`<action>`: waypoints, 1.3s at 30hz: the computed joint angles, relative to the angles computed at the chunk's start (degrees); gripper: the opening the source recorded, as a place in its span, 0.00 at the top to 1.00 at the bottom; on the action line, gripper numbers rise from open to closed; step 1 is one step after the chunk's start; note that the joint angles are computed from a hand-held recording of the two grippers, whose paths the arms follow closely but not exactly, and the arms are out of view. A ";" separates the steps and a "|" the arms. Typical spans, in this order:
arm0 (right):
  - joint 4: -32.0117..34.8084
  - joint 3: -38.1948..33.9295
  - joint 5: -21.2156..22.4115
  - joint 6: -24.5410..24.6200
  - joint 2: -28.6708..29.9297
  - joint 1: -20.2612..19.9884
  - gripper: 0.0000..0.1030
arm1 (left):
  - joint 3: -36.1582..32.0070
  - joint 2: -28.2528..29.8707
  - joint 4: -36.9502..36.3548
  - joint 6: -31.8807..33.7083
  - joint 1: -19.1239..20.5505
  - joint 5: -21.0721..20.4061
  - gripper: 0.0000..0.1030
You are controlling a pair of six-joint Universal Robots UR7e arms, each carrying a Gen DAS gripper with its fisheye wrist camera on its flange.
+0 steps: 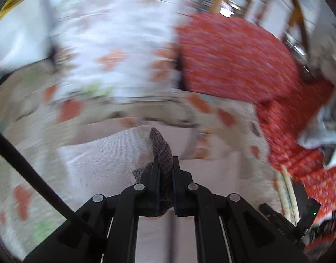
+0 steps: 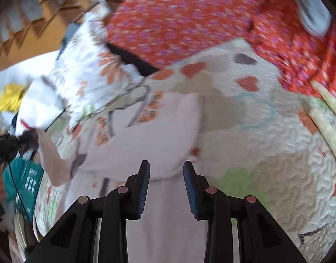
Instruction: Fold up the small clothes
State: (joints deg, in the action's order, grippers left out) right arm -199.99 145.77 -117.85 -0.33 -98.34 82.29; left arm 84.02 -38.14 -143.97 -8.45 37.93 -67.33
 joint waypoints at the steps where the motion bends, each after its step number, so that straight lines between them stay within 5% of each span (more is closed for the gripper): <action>1: 0.61 0.15 0.34 -0.03 -1.12 -1.10 0.66 | -1.26 2.36 -0.04 0.59 -0.82 -1.55 0.92; 5: 0.63 0.28 -0.56 -0.57 -3.75 -3.83 0.66 | -6.84 10.08 3.04 1.61 -2.34 -5.87 0.89; 10: 2.79 0.61 4.03 0.03 -6.11 -6.84 0.66 | -2.39 7.73 2.33 -0.06 -1.50 -9.30 0.54; 18: -0.50 0.66 3.86 -4.14 0.72 -3.45 0.66 | 12.82 -6.17 -4.78 0.59 4.22 3.49 0.41; 25: -1.44 1.54 0.92 -0.78 7.80 -2.56 0.56 | 21.93 -15.63 -5.64 -3.44 12.93 10.53 0.38; 28: -3.87 2.11 -3.29 0.12 10.07 -1.50 0.56 | 23.94 -17.94 -4.08 -8.49 17.06 6.95 0.37; 30: -4.91 2.92 -4.07 1.00 10.17 -1.29 0.56 | 25.09 -18.61 -4.34 -11.46 19.92 0.84 0.37; 32: -4.41 3.54 -5.33 3.02 9.65 -0.53 0.56 | 28.22 -19.58 -9.77 -9.95 19.59 -0.34 0.31; 35: -10.42 6.19 -8.32 6.33 10.39 0.79 0.51 | 29.72 -20.60 -9.63 -8.43 20.15 -8.04 0.28; 37: -11.63 8.36 -5.99 8.85 8.79 -0.60 0.48 | 30.14 -20.80 -7.99 -7.81 21.22 -15.17 0.28; 39: -9.88 11.28 2.51 10.65 4.34 -5.08 0.48 | 30.96 -20.72 -6.15 -7.30 22.46 -22.42 0.28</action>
